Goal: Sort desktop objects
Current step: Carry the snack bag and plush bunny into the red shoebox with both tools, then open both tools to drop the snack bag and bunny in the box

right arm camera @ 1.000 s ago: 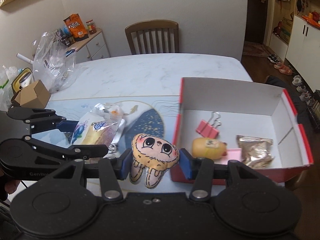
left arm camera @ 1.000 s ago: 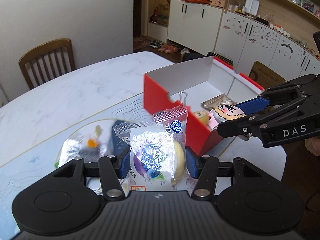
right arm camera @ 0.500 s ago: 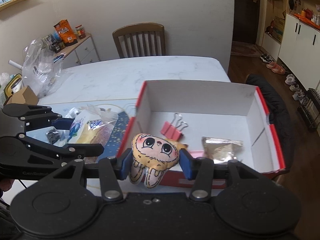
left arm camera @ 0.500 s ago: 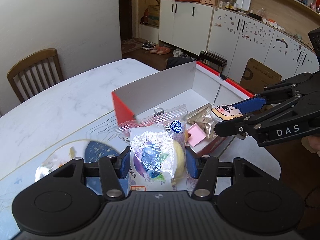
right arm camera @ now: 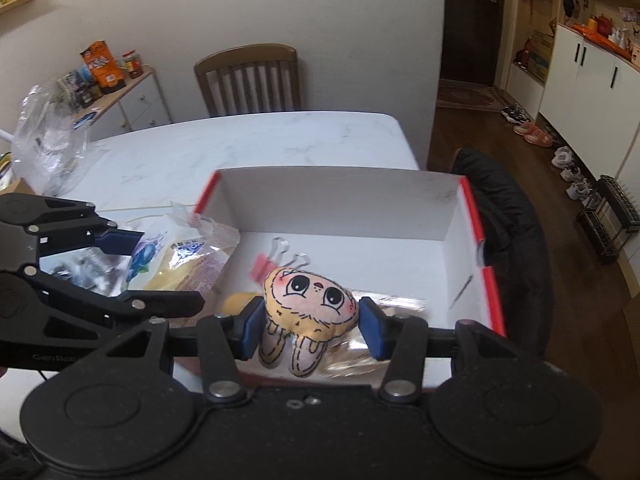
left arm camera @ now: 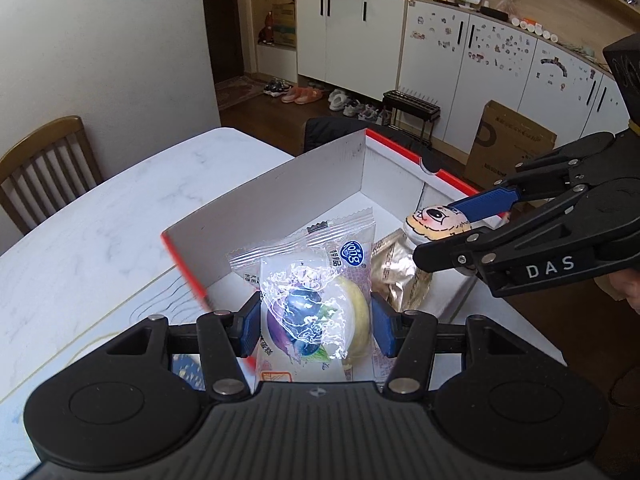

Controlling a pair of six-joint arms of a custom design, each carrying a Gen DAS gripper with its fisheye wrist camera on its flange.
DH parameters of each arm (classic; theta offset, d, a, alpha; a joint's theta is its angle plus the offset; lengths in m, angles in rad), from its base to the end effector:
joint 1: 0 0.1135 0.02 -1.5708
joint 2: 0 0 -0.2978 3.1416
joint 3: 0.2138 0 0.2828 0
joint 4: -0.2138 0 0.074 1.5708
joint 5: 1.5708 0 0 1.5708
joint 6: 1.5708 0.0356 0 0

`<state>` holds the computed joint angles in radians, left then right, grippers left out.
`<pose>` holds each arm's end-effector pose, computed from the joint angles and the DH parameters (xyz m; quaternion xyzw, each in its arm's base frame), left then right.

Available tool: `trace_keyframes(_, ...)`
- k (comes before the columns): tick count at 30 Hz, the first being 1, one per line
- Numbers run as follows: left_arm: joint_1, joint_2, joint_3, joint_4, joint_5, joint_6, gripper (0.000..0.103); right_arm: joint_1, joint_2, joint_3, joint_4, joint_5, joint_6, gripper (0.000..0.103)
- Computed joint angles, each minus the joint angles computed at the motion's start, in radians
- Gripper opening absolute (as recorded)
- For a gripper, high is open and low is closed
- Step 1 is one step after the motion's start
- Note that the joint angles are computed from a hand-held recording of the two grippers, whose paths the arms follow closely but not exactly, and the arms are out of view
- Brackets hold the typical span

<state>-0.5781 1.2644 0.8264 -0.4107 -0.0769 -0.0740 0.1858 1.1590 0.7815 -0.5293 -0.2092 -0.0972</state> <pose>0.2345 -0.1498 0.2524 0.2200 0.9087 -0.0790 0.3459 0.2413 0.0529 0.2546 -0.1663 0.9260 0.1130 0.3195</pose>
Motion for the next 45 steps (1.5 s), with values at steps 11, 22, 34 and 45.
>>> trace_keyframes(11,0.019,0.235,0.118,0.094,0.031,0.078,0.054,-0.066,0.199,0.062,0.084,0.014,-0.057,0.049)
trace_keyframes(22,0.029,0.423,0.206,0.121,0.027,0.151,0.054,-0.073,0.41,0.134,0.15,0.048,-0.114,0.048)
trace_keyframes(34,0.037,0.54,0.287,0.086,0.006,0.224,0.054,-0.041,0.548,0.202,0.149,0.101,-0.141,0.048)
trace_keyframes(45,0.042,0.608,0.358,-0.006,0.006,0.24,0.055,-0.034,0.604,0.264,0.089,0.108,-0.149,0.049)
